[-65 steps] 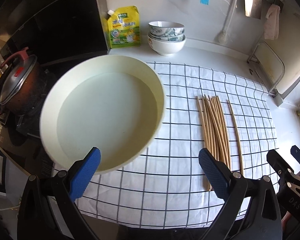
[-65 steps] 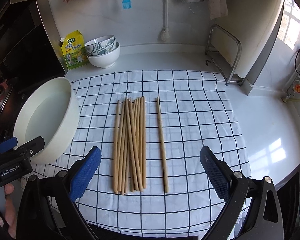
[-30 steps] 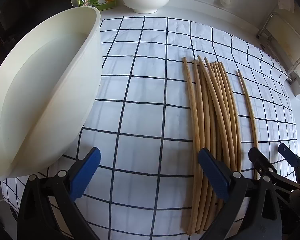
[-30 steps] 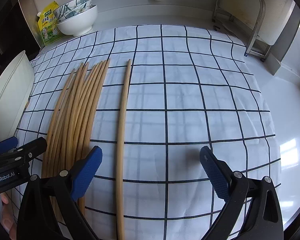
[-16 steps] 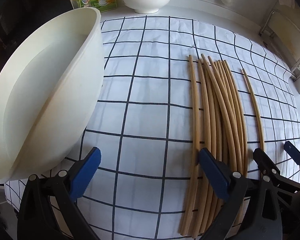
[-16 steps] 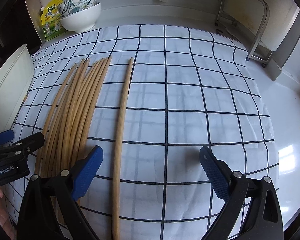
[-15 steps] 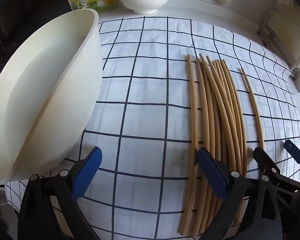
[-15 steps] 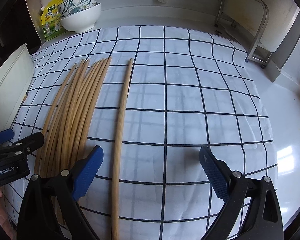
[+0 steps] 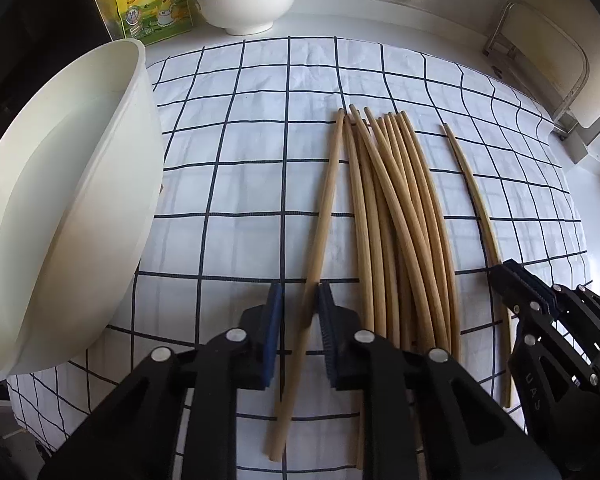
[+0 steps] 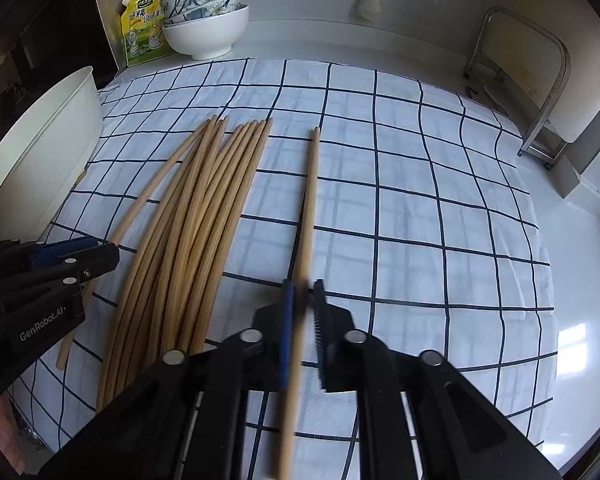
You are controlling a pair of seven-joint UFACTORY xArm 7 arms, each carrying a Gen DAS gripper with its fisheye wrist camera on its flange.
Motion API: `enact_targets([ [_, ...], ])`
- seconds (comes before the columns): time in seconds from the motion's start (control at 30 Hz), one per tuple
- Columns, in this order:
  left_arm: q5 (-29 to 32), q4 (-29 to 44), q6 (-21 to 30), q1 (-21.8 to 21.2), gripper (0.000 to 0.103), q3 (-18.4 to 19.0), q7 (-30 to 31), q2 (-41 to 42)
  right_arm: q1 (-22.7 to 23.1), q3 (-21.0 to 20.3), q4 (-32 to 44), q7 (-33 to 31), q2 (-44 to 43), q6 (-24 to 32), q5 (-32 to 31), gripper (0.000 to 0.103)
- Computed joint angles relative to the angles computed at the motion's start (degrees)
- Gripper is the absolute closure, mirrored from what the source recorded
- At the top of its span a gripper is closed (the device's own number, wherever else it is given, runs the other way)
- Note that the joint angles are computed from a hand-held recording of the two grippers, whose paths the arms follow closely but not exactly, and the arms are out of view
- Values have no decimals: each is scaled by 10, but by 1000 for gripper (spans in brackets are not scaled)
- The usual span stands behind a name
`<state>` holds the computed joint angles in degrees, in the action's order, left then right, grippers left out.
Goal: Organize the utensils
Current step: 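Grasp one wooden chopstick with the right tool while the left tool grasps another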
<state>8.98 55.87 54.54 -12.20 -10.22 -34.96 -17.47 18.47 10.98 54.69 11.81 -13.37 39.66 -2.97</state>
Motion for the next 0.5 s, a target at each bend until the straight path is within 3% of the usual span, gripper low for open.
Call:
enact_targets([
  [0.07,-8,-6,1,-2,96,5,13,-6,2,-5,2,-6,1,1,16,97],
  [0.27,-56,2,2,-7,96,18,48,-5,2,-16,6,-13,-8,18,58,97],
  [0.5,-83,14,9,0,96,30,92,-48,-4,-10,50,8,-19,41,58,97],
])
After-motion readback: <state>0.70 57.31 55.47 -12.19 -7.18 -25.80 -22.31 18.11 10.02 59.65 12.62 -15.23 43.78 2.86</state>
